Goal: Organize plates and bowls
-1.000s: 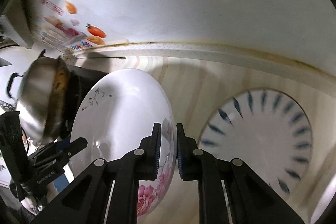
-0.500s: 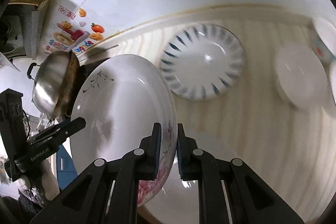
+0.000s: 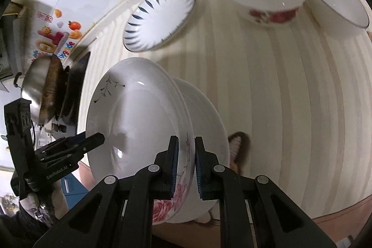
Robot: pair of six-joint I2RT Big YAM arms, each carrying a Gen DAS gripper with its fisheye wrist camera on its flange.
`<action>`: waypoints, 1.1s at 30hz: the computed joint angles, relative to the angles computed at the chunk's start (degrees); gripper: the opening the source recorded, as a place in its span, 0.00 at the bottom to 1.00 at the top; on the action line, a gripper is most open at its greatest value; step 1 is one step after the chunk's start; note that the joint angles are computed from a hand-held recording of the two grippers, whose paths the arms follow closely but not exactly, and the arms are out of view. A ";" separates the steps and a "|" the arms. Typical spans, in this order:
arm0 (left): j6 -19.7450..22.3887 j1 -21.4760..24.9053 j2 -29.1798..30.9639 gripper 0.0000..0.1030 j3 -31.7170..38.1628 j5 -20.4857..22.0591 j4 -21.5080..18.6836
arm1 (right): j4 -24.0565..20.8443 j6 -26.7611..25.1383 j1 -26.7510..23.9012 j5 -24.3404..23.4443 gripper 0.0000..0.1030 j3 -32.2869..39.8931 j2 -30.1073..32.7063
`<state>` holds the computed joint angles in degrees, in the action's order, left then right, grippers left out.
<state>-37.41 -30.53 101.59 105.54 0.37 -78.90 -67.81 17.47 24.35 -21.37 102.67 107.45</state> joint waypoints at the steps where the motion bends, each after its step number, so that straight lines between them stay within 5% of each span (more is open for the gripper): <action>1: -0.04 -0.15 0.19 0.36 0.09 -0.08 -0.19 | 0.05 0.12 -0.12 -0.20 0.15 -0.38 0.04; 15: -0.64 -1.68 2.49 0.36 0.71 -1.92 -3.17 | -2.47 -1.61 -0.03 -0.50 0.15 -0.44 2.32; 33: -4.47 -2.73 3.94 0.36 2.40 -2.17 -5.94 | -14.72 -4.22 -1.56 -2.18 0.18 9.27 6.61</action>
<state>-41.88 -33.26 105.53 107.95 -1.80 -84.83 -82.53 13.25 22.79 -23.55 111.94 114.06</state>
